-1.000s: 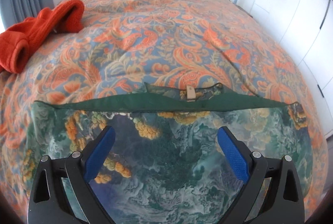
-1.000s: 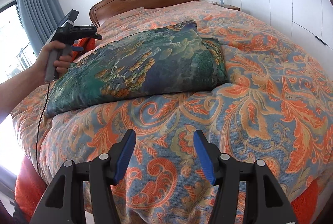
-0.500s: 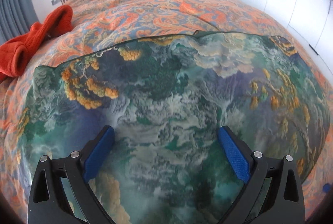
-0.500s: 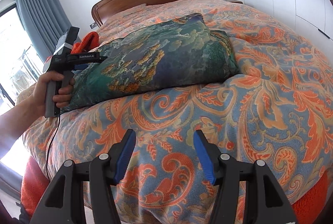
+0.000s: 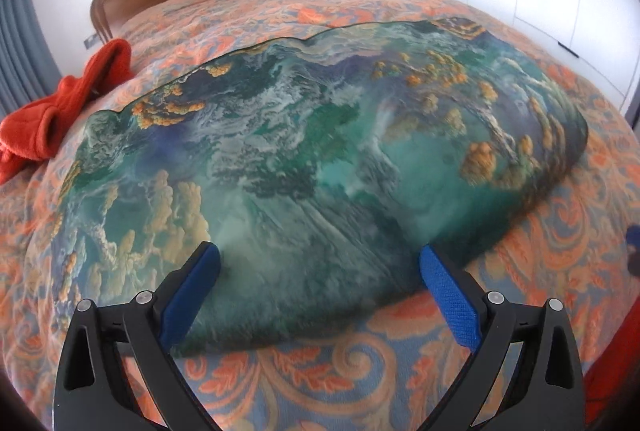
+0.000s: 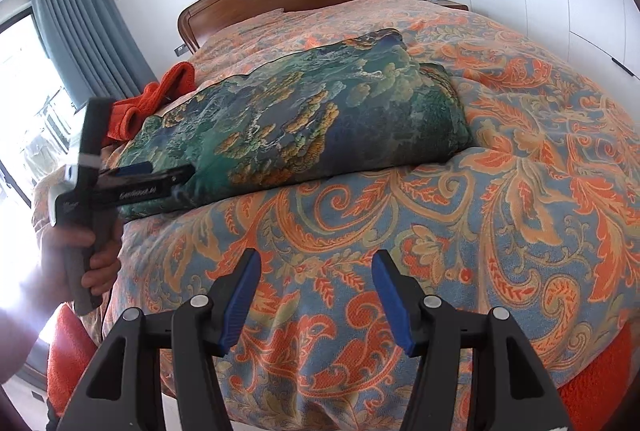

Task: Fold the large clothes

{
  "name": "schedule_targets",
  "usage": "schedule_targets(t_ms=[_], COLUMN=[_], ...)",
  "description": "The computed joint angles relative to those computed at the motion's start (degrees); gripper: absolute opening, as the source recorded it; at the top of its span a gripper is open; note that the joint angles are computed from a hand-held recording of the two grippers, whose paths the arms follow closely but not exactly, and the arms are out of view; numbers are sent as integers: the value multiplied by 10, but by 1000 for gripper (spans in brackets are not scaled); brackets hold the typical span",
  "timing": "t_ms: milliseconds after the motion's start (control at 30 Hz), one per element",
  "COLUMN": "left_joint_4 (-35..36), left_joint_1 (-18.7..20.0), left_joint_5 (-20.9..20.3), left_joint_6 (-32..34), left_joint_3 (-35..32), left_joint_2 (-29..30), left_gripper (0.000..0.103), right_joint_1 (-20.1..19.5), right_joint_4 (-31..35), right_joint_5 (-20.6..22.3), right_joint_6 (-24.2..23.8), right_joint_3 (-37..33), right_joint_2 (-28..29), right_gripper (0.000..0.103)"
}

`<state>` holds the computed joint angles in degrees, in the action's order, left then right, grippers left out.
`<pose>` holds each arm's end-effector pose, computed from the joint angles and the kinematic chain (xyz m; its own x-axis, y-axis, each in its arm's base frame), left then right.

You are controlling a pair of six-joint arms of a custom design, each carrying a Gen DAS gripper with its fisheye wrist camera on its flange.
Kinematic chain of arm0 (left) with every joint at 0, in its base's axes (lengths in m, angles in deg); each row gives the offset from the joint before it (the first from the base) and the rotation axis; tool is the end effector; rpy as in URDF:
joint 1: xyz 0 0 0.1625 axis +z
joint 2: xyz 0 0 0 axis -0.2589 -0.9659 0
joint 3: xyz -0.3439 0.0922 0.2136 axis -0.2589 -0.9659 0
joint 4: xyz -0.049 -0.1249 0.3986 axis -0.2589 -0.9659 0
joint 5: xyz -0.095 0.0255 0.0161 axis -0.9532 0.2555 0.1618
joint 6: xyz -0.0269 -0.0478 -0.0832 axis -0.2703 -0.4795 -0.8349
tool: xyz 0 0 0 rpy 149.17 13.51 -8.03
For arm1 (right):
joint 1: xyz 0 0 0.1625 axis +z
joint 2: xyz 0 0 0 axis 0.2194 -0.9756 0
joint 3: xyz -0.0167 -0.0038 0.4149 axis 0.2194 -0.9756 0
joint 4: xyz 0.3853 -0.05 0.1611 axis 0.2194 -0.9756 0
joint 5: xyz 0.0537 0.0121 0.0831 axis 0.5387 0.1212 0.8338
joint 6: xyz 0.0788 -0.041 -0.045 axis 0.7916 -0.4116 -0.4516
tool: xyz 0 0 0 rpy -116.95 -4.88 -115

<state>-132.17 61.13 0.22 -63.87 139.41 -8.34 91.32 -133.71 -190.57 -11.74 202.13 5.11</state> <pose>-0.3680 -0.6522 0.0876 -0.4303 0.7100 -0.5575 0.8579 0.5137 -0.0079 0.1623 -0.3945 0.2955 -0.8186 0.4018 0.4104 -0.1036 0.5996 -0.7936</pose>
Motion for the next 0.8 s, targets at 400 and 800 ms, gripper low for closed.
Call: schedule_targets(t_ms=[400,800], left_joint_4=[-25,18], left_joint_1=[-10,5], left_joint_5=[-123,-147], left_joint_6=[2,13], left_joint_3=[9,-9], left_joint_2=[-14,29], left_gripper=[100,102], right_joint_1=[-121,-242], right_joint_4=[-15,-23], right_joint_5=[111,275], right_joint_6=[111,238], right_joint_3=[-28,-82], right_joint_2=[-60,-18], right_gripper=[74,83])
